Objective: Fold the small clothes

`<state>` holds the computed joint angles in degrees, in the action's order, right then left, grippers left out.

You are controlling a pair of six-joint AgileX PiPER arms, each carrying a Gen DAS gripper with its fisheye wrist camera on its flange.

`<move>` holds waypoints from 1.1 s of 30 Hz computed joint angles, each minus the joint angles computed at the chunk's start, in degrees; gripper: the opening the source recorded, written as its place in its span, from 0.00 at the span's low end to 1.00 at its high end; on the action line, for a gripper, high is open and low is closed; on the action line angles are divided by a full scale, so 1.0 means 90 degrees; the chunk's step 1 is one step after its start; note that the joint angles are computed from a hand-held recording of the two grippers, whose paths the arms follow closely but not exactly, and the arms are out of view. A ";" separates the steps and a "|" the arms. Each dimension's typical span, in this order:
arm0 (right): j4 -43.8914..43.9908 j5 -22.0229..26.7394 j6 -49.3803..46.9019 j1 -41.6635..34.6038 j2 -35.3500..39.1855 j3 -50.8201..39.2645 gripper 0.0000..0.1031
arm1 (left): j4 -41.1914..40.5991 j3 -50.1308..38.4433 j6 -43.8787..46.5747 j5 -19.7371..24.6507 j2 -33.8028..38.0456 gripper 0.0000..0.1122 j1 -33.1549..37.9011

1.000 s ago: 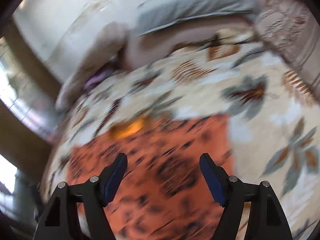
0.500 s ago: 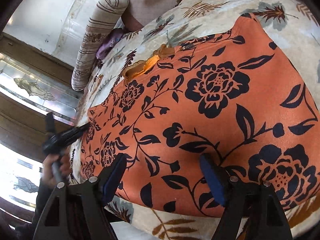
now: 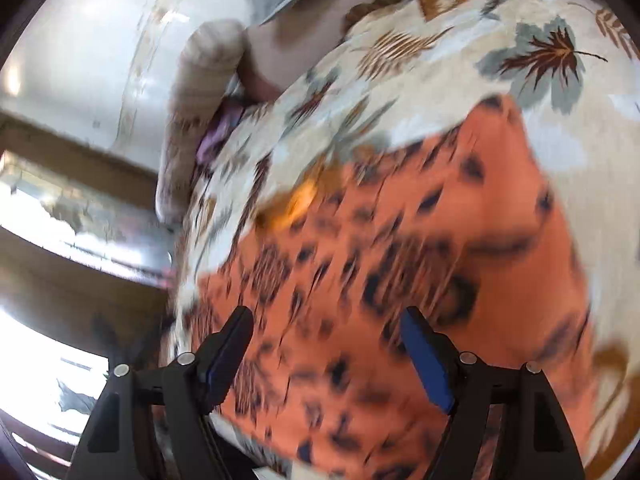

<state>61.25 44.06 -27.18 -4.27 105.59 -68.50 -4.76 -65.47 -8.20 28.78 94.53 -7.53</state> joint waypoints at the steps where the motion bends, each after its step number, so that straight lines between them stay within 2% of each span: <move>1: -0.0145 0.0253 0.0185 -0.0232 0.0492 -0.0564 0.77 | 0.0011 0.0183 -0.0035 -0.0038 -0.0129 0.51 -0.0125; 3: -0.0139 0.0315 0.0277 -0.0503 0.1005 -0.1135 0.77 | -0.0144 0.0503 0.0007 -0.0059 -0.0283 0.51 -0.0344; 6: 0.0648 0.0513 0.0121 -0.1026 0.1774 -0.1832 0.76 | -0.0094 0.0868 -0.0103 -0.0266 -0.0333 0.51 -0.0616; 8: 0.1079 0.0266 0.0000 -0.1154 0.1663 -0.1648 0.76 | -0.0040 0.0932 -0.0177 -0.0271 -0.0289 0.51 -0.0728; 11: 0.1413 0.0108 -0.0458 -0.1162 0.0967 -0.0939 0.76 | 0.0124 0.0967 -0.0390 -0.0383 -0.0242 0.51 -0.0858; 13: 0.1263 0.0034 -0.0635 -0.1069 0.0286 -0.0338 0.76 | 0.0325 0.0959 -0.0607 -0.0476 -0.0206 0.51 -0.0915; 16: 0.1113 0.0347 -0.0945 -0.0841 -0.0972 0.0953 0.77 | 0.0550 0.0918 -0.0916 -0.0444 -0.0139 0.51 -0.0979; 18: 0.1106 0.0329 -0.1035 -0.0595 -0.1568 0.1690 0.77 | 0.0732 0.0924 -0.1176 -0.0372 -0.0160 0.51 -0.1028; 21: 0.1378 -0.0056 -0.1214 -0.0107 -0.2190 0.2856 0.77 | 0.1021 0.1014 -0.1586 -0.0308 -0.0311 0.51 -0.1174; 24: 0.1289 -0.0950 -0.0786 0.0143 -0.2254 0.3393 0.77 | 0.1144 0.1025 -0.1878 -0.0050 -0.0499 0.51 -0.1310; 25: 0.1397 -0.1082 -0.0761 0.0192 -0.2399 0.3500 0.77 | 0.1159 0.1049 -0.1919 -0.0026 -0.0568 0.51 -0.1340; 29: 0.0485 -0.1609 -0.0041 0.0811 -0.2817 0.3302 0.77 | 0.1769 0.1139 -0.2774 0.0161 -0.0954 0.57 -0.1617; 33: 0.0331 -0.1881 0.0207 0.1075 -0.2561 0.3287 0.77 | 0.1898 0.1084 -0.3023 0.0394 -0.1121 0.57 -0.1818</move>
